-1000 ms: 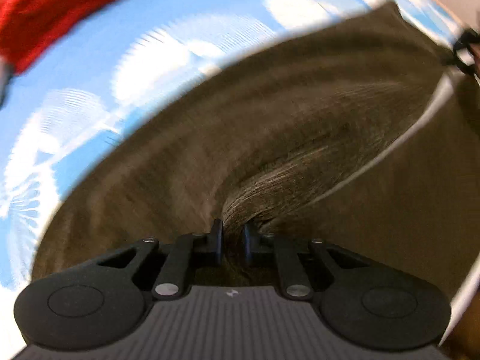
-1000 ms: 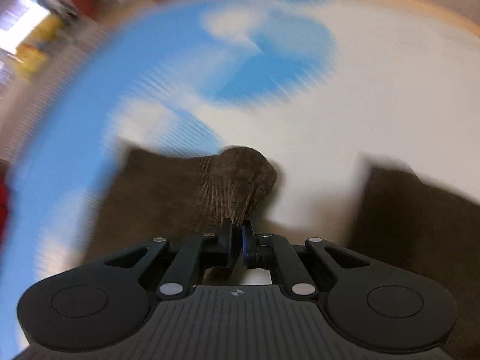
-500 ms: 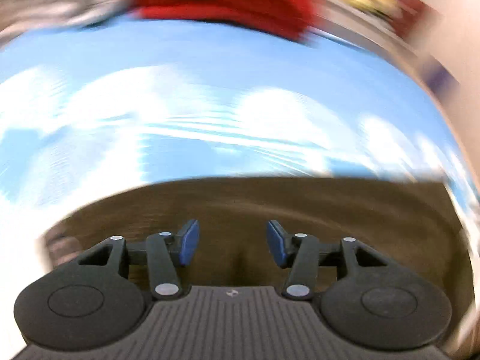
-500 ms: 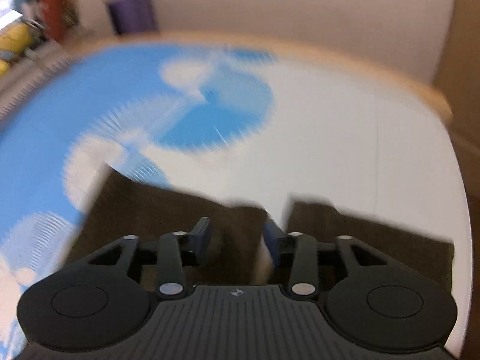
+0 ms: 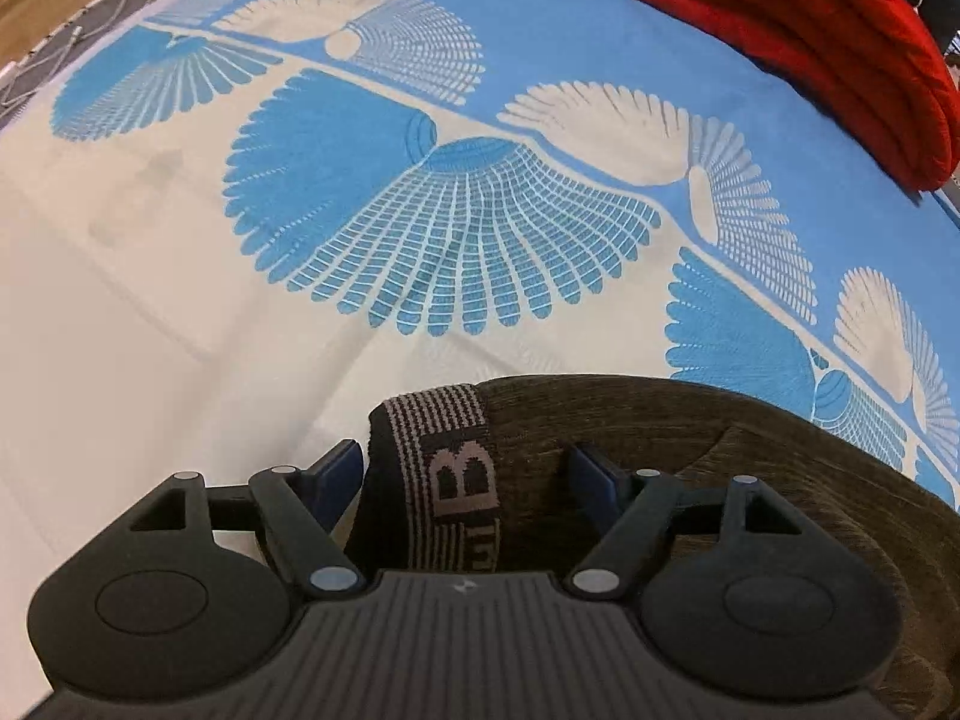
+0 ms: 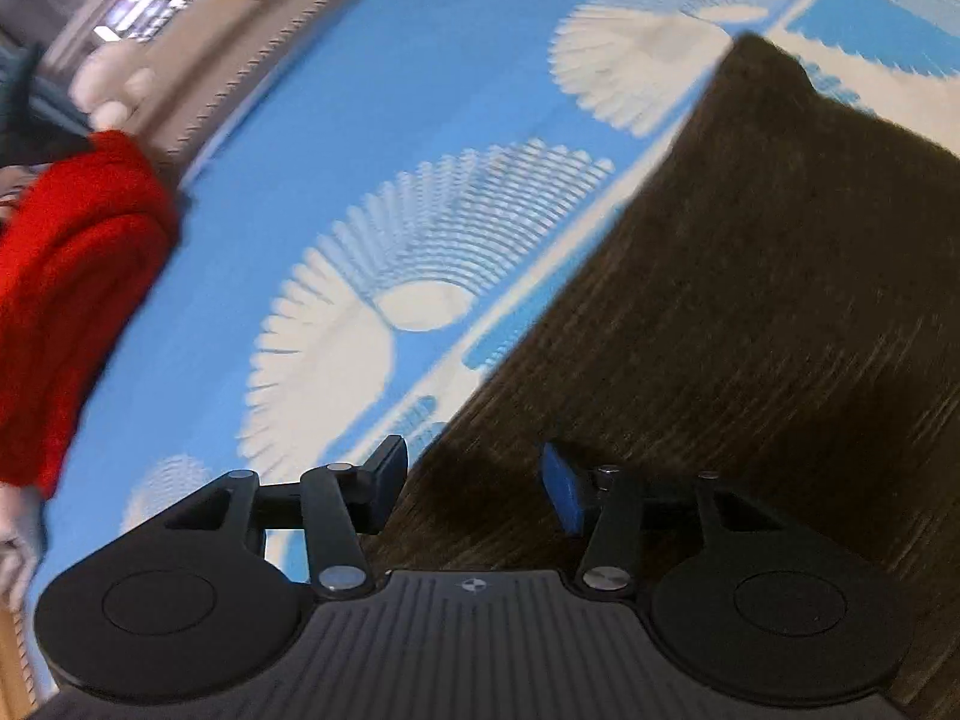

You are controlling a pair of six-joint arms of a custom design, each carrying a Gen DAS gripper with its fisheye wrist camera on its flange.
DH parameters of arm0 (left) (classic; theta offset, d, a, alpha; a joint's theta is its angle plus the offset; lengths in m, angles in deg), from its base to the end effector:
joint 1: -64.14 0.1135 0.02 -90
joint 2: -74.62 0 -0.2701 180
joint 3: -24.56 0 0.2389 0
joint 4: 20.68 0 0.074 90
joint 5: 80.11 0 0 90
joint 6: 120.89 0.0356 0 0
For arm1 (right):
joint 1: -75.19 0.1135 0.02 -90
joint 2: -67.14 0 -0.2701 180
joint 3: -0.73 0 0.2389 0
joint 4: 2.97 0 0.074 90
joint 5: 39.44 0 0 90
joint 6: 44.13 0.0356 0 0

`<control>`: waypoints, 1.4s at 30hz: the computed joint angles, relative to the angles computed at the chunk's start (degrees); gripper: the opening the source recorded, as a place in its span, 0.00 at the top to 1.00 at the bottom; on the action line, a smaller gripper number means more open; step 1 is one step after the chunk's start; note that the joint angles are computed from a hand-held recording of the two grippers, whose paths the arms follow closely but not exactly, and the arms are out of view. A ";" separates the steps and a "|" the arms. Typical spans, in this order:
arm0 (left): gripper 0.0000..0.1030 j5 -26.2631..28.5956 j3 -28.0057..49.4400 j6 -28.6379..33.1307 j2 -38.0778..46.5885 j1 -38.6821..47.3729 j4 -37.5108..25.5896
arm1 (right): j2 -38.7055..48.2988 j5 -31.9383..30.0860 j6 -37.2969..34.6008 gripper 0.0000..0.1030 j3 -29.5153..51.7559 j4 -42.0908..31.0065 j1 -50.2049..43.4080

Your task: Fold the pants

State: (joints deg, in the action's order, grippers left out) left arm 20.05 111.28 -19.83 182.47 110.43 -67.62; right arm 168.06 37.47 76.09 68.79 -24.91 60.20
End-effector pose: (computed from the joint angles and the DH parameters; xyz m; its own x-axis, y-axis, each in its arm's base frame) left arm 0.2577 0.2605 0.1833 -0.7569 -0.5185 -0.3979 -0.5306 0.8429 -0.0889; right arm 0.3252 -0.0787 0.1603 -0.6187 0.6732 -0.4049 0.5060 0.7358 0.4500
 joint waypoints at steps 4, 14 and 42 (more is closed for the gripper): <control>0.22 1.56 -5.55 2.43 -2.08 1.00 3.81 | 1.51 8.92 -0.68 0.49 3.26 -2.52 4.71; 0.54 3.32 -15.09 10.45 -8.59 -1.95 19.04 | -1.06 20.08 1.82 1.00 0.61 8.59 4.56; 0.41 10.48 -6.48 23.68 -24.36 10.93 -19.65 | -32.22 -23.19 -50.28 0.64 0.34 -33.62 -47.21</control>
